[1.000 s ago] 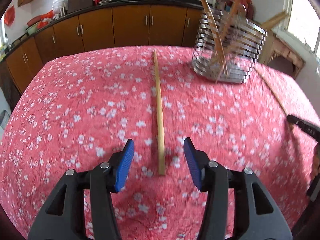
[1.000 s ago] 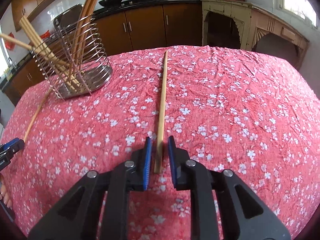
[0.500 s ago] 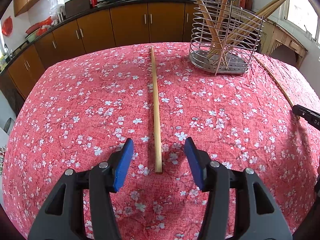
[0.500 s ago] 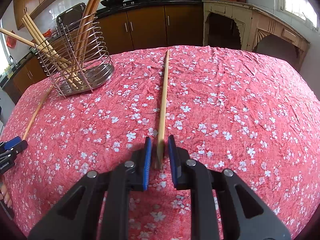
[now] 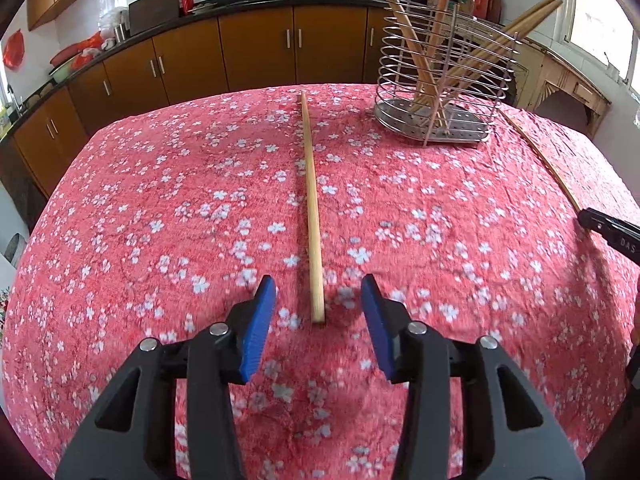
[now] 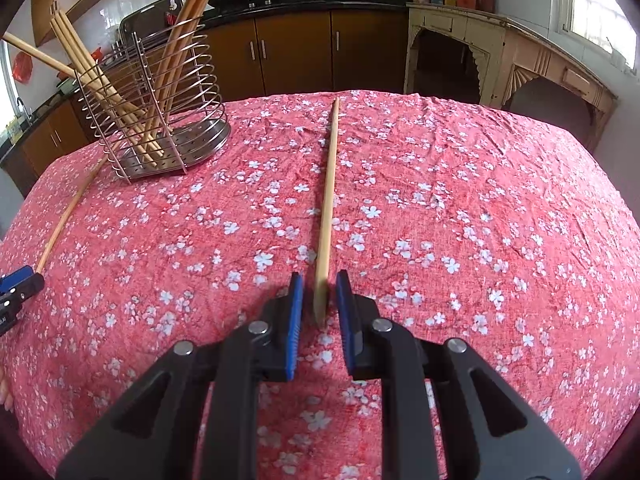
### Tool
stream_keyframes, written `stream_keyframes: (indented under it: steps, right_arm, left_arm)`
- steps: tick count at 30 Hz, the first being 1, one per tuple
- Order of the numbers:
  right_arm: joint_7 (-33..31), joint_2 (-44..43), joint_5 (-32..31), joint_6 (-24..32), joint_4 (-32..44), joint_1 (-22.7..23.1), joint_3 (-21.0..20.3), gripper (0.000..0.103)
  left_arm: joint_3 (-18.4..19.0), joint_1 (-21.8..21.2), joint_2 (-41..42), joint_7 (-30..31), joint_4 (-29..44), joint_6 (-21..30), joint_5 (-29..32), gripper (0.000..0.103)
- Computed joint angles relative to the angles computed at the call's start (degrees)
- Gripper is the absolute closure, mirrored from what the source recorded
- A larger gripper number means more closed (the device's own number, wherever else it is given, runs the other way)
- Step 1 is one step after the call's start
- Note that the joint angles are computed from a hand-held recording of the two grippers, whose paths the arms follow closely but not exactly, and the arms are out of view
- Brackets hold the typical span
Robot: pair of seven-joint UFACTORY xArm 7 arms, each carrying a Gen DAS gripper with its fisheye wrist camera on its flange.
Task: Organize utensils
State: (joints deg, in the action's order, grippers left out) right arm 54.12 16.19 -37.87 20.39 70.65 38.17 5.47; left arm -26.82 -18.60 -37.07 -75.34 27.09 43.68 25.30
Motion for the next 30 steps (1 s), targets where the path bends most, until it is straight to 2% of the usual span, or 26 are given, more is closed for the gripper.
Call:
stream_keyframes:
  steps: [5,10,11,12,15,17,20,23,27,30]
  right_arm:
    - [0.6,-0.2,-0.5,0.4,-0.1,0.2,0.1,0.084]
    - [0.8,-1.1,-0.7,0.3,-1.2,-0.1,0.2,0.085]
    - [1.4,-1.1,-1.1,0.6,-1.1,0.1,0.1,0.087]
    - [1.4,-1.1,-1.1,0.5,-1.2,0.0,0.3,0.093]
    - [1.1,-1.5,-0.7,-0.2,-1.8,-0.6,0.6,0.095]
    - [1.2,-1.9,-0.3,-0.9,-2.3,-0.9,0.6,0.095]
    - [4.8,-3.8,-3.6,-2.7,-4.4,-0.5,-0.5,0.095]
    - [9.8,-6.8,-10.0,-3.6,-7.2,-0.4,-0.9,0.095]
    - [16.8,-11.0,-18.1,-4.3,-9.7,-2.0,0.2,0.096]
    - [24.4,-15.0,-27.4,-3.6,-10.5,-3.3,1.6,0.096]
  left_arm:
    - [-0.5,-0.2,0.6,0.1,0.8,1.4,0.1,0.061]
    - [-1.0,-0.9,0.6,-1.1,1.0,2.2,0.0,0.068]
    - [-1.1,-1.0,0.6,-1.3,1.1,2.4,0.1,0.071]
    - [-1.3,-1.0,0.7,-1.6,1.3,2.8,0.2,0.078]
    - [-1.1,-1.3,0.8,-1.9,1.3,2.7,0.4,0.094]
    - [-0.3,-1.6,0.2,-1.4,0.7,2.1,0.4,0.096]
    - [0.5,-1.8,-1.2,-1.4,-0.5,0.7,-0.3,0.096]
    - [0.2,-2.0,-4.7,-2.0,-2.2,-0.2,-0.8,0.096]
    - [-2.6,-2.2,-11.5,-1.7,-2.1,3.3,0.0,0.096]
    - [-4.8,-1.9,-16.6,-1.3,-1.0,6.6,1.0,0.096]
